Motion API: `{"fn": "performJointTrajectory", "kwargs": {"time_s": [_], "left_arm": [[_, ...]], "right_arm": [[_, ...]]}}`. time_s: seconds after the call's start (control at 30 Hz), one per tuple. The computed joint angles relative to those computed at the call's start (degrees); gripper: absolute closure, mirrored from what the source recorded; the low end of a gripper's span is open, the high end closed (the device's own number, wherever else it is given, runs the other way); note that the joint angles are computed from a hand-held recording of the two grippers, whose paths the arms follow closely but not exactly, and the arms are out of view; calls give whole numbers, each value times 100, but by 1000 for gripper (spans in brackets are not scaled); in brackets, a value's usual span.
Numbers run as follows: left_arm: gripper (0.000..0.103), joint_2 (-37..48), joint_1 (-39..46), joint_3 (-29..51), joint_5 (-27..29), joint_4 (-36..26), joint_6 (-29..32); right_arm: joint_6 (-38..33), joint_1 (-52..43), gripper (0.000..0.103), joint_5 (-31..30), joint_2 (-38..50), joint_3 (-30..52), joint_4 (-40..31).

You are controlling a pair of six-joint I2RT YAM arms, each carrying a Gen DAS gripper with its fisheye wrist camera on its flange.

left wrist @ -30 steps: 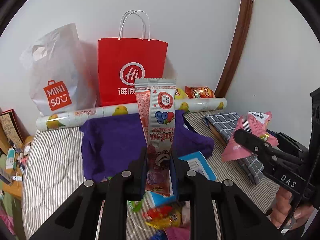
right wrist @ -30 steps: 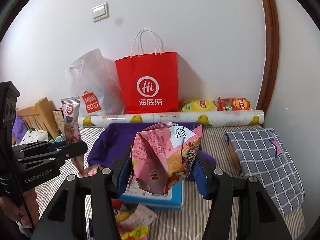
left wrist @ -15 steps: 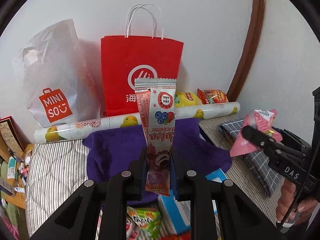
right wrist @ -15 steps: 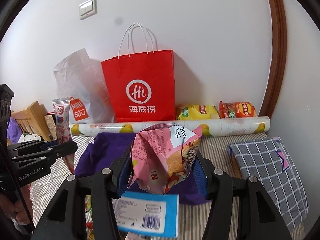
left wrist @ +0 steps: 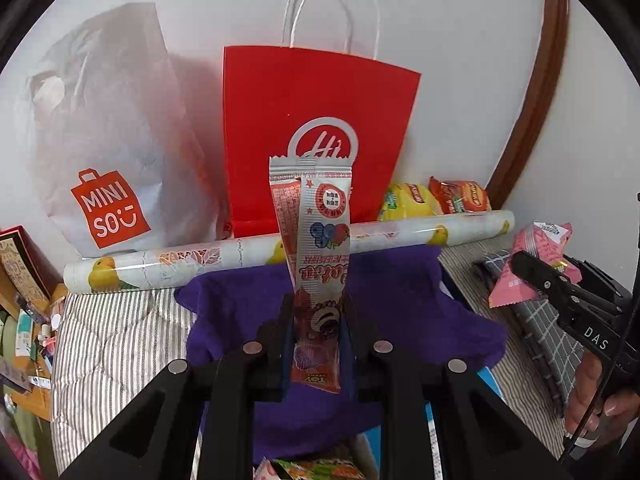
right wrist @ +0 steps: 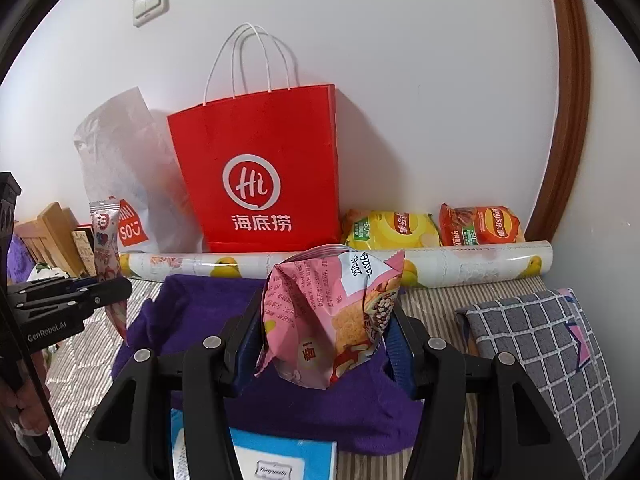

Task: Organize snacks
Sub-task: 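Carry the candy strip with the left tool while the right tool carries the chip bag toward the purple towel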

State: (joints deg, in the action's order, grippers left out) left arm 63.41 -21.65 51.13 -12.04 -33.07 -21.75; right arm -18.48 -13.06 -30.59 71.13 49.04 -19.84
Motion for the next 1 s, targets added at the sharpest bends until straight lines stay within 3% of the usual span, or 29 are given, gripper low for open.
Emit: {"fn": "performJointTrajectory", "kwargs": {"time_s": [0.43, 1.0], "left_arm": [[84, 724, 469, 146, 288, 419, 294], [84, 1713, 865, 17, 672, 681, 331]], "right_arm": [[152, 267, 48, 78, 1074, 668, 382], [-74, 224, 48, 224, 2277, 591, 745]]}}
